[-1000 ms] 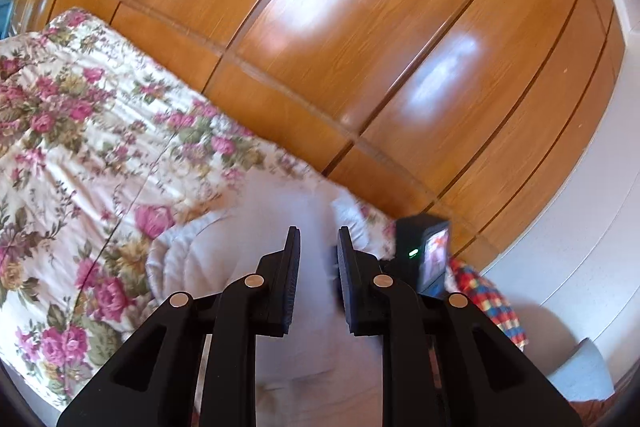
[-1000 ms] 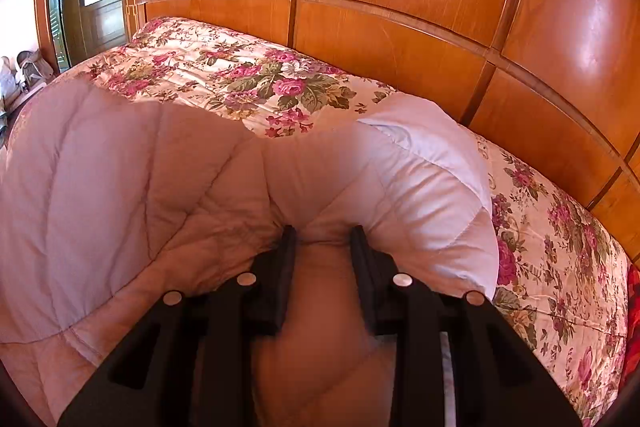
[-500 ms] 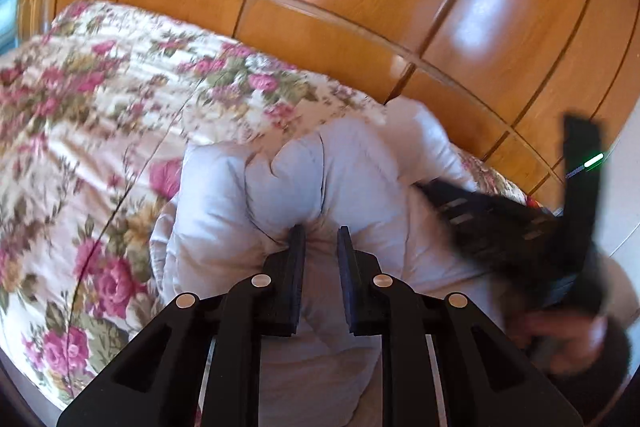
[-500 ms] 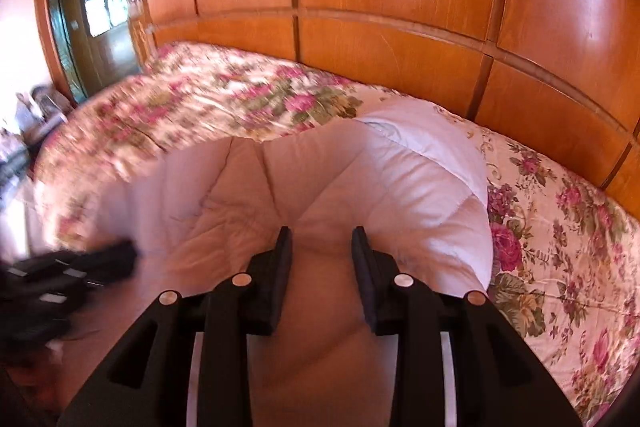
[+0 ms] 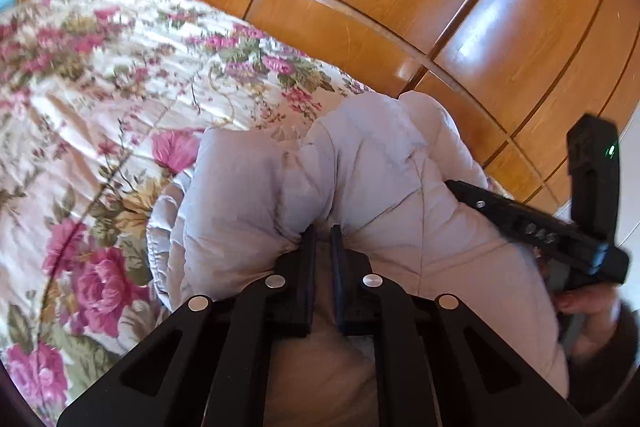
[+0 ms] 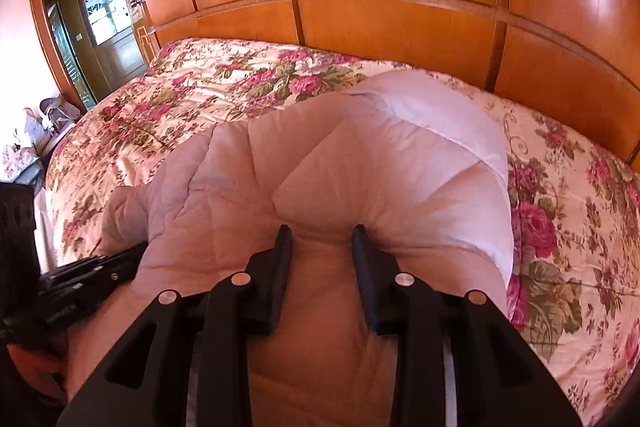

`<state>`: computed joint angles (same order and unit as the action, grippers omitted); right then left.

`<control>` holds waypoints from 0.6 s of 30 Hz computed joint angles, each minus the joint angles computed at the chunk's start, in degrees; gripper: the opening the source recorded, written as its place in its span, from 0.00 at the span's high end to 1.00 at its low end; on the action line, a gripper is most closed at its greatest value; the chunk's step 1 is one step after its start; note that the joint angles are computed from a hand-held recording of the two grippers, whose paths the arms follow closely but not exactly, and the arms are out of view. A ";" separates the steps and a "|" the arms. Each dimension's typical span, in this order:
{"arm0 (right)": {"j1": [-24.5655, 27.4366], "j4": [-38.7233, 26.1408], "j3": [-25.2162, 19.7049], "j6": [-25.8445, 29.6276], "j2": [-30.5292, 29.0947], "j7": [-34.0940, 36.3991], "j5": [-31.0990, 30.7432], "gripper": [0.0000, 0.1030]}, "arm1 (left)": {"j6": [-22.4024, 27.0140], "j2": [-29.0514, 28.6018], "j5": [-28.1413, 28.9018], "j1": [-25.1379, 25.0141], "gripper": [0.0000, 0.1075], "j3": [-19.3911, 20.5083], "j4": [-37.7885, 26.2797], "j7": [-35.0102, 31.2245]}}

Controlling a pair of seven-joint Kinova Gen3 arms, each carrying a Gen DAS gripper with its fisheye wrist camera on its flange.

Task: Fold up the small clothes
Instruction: 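Open the right tool and withdraw from the folded jacket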

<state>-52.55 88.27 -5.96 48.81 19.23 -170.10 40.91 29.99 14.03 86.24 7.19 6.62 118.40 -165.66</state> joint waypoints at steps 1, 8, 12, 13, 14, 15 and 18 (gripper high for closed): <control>-0.16 1.03 -0.58 -0.27 -0.27 -2.33 2.23 0.70 | 0.69 -0.10 -0.94 0.41 0.92 -0.77 -0.24 0.63; 1.24 10.34 -5.21 -5.61 -5.47 -17.27 14.97 0.49 | -5.93 -4.70 -1.99 3.22 0.92 0.16 2.23 0.36; -6.38 7.37 -3.01 1.98 -5.55 -14.66 15.60 0.11 | -8.08 -7.85 -9.56 3.52 0.92 1.03 2.68 8.22; -9.04 6.55 -1.80 4.31 -5.25 -13.07 15.77 0.11 | -7.82 -8.49 -9.92 3.10 0.91 1.11 3.08 8.78; -11.65 5.67 -0.50 6.64 -4.99 -11.54 15.17 0.10 | -7.42 -8.96 -9.66 2.69 0.91 1.11 3.46 8.67; -13.21 4.73 -0.06 8.97 -4.49 -10.89 14.51 0.10 | -6.55 -9.56 -9.28 2.11 0.91 0.87 3.98 8.37; -11.68 4.32 -4.57 14.34 -4.65 -13.11 13.84 0.05 | -4.46 -10.27 -8.52 1.09 0.91 0.15 4.85 6.98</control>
<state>-64.23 92.59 -10.53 63.15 14.58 -183.20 54.74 25.54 3.77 77.72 8.28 6.77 123.25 -158.68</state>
